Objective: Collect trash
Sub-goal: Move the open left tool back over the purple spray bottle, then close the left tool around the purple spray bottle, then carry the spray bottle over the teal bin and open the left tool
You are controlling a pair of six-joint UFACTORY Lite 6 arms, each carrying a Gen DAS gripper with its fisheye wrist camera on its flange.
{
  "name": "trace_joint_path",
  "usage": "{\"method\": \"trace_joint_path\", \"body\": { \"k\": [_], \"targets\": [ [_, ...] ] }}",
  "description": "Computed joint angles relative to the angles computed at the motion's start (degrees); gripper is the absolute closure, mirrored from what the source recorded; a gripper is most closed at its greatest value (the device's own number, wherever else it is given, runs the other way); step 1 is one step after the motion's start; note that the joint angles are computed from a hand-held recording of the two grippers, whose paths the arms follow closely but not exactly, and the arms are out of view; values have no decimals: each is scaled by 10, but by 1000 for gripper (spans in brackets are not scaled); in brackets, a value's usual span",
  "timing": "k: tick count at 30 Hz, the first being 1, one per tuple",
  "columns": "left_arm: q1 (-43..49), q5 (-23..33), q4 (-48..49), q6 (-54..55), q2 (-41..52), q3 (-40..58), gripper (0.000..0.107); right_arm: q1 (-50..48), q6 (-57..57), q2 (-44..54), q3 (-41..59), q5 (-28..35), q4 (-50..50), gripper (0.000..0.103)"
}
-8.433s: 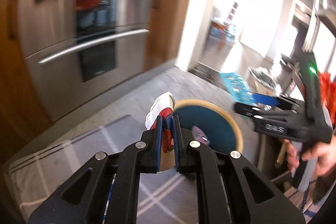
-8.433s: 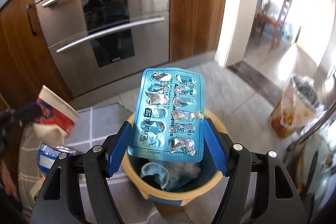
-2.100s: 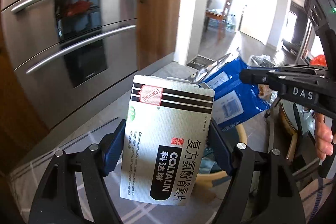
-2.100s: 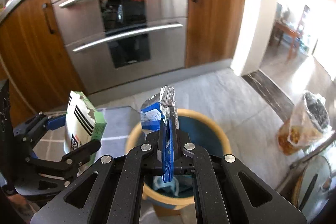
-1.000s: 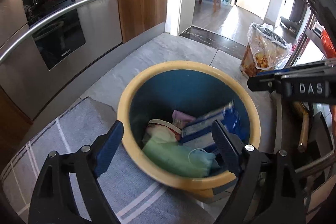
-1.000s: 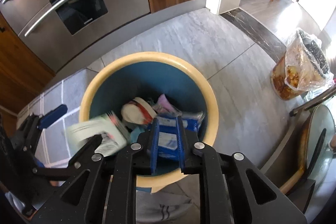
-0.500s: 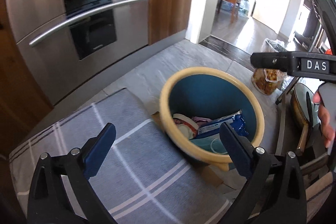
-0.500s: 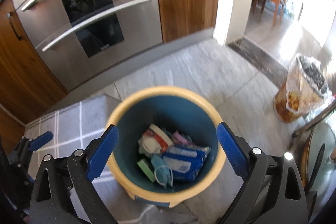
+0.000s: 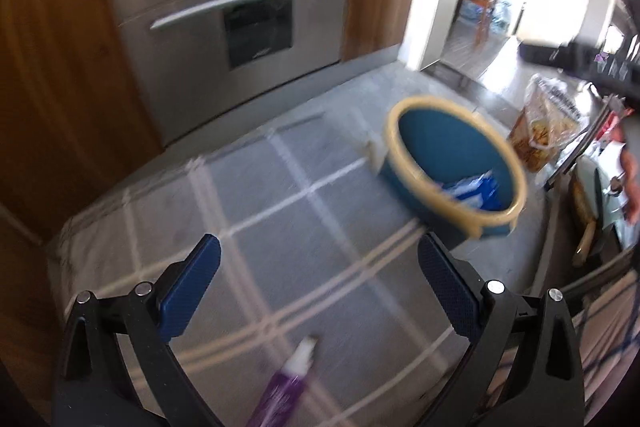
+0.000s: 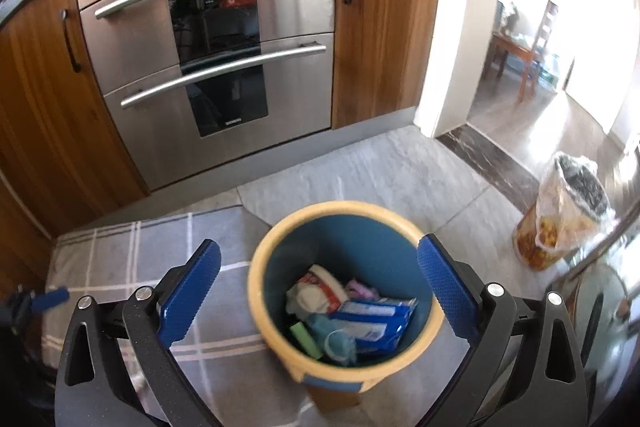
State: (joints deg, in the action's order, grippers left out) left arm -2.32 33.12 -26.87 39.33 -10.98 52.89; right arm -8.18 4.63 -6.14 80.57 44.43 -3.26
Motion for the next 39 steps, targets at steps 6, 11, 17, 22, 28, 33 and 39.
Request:
{"method": "trace_joint_path", "body": {
  "k": [6, 11, 17, 22, 28, 33, 39],
  "targets": [
    [93, 14, 21, 38, -58, -93, 10, 129, 148, -36, -37, 43, -61, 5],
    [148, 22, 44, 78, -115, -189, 10, 216, 230, -43, -64, 71, -47, 5],
    [143, -21, 83, 89, -114, -268, 24, 285, 286, 2, -61, 76, -47, 5],
    [144, -49, 73, 99, -56, -268, 40, 286, 284, 9, -59, 68, -51, 5],
    [110, -76, 85, 79, -35, -277, 64, 256, 251, 8, -64, 66, -13, 5],
    [64, -80, 106, 54, -53, -285, 75, 220, 222, 4, -65, 66, 32, 5],
    [44, -73, 69, 74, -81, -273, 75, 198, 198, 1, -54, 67, 61, 5]
  ]
}}
